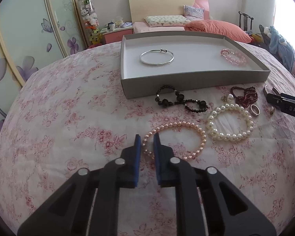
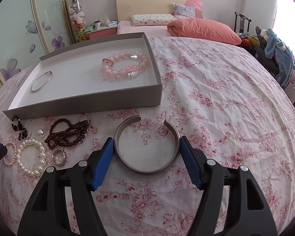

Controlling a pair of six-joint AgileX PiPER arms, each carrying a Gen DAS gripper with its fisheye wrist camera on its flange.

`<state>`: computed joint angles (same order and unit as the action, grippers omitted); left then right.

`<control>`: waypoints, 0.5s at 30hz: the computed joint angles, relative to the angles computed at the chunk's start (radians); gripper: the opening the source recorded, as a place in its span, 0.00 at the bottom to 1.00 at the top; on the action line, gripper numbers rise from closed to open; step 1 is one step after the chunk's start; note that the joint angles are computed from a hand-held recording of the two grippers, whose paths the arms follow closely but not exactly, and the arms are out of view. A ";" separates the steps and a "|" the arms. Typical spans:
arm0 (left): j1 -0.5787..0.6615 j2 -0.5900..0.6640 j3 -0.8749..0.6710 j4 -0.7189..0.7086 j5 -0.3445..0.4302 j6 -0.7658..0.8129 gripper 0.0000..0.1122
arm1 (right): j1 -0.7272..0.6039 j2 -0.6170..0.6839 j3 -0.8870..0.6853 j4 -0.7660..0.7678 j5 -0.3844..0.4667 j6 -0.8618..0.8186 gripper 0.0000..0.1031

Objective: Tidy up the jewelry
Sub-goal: 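Grasp the pink pearl bracelet with the left tool while the right tool holds the cuff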

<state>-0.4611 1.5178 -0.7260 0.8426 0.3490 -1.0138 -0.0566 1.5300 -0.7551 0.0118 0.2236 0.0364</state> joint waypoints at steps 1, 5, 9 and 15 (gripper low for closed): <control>-0.003 0.001 0.000 0.009 0.004 -0.008 0.11 | 0.002 -0.001 0.002 -0.003 -0.001 0.004 0.66; -0.010 0.008 -0.009 0.017 0.013 -0.015 0.11 | 0.004 -0.001 0.000 -0.005 0.002 0.006 0.66; -0.017 0.010 -0.009 0.035 0.020 -0.027 0.11 | 0.006 0.001 -0.001 -0.007 0.001 0.008 0.66; 0.033 -0.015 0.001 -0.080 -0.030 0.079 0.06 | -0.024 -0.011 0.014 0.213 -0.004 -0.217 0.65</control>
<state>-0.4280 1.5030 -0.7252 0.7623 0.3190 -0.9349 -0.0810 1.5188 -0.7412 0.2245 0.2192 -0.1801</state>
